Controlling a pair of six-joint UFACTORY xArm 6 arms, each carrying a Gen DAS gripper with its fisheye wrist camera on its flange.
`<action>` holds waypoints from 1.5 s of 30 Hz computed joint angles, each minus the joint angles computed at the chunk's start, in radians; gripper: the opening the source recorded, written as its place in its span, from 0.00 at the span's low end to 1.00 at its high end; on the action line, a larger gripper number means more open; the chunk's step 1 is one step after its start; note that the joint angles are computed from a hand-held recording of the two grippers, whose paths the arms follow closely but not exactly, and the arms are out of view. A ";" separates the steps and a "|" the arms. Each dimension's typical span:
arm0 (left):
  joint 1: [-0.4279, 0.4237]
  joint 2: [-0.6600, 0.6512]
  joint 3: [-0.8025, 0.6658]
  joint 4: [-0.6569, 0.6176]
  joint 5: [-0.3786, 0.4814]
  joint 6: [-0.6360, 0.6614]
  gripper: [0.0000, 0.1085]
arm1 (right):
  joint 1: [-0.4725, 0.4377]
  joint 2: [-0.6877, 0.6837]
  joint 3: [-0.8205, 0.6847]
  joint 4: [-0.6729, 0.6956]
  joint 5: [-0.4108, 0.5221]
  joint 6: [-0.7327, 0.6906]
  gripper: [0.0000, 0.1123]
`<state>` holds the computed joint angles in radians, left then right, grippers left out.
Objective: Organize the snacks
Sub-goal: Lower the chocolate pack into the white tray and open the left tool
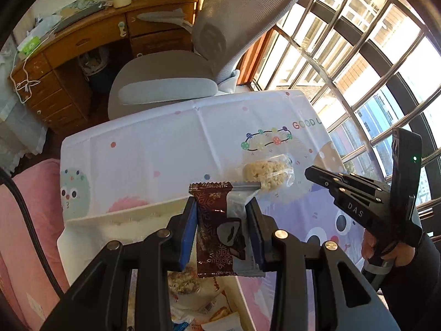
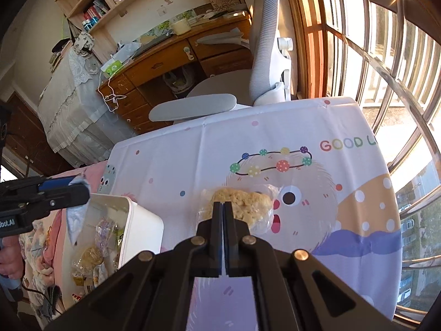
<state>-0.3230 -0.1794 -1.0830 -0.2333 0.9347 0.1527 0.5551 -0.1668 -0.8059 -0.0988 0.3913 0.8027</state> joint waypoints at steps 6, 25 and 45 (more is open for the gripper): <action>0.075 -0.150 0.153 0.030 0.010 -0.072 0.31 | 0.000 0.080 -0.069 0.080 0.088 -0.024 0.52; 0.191 -0.422 0.459 0.020 0.068 -0.196 0.31 | 0.011 0.380 -0.362 0.061 0.345 0.003 0.80; 0.243 -0.568 0.557 0.012 0.116 -0.201 0.31 | 0.074 0.473 -0.517 -0.042 0.571 0.049 0.58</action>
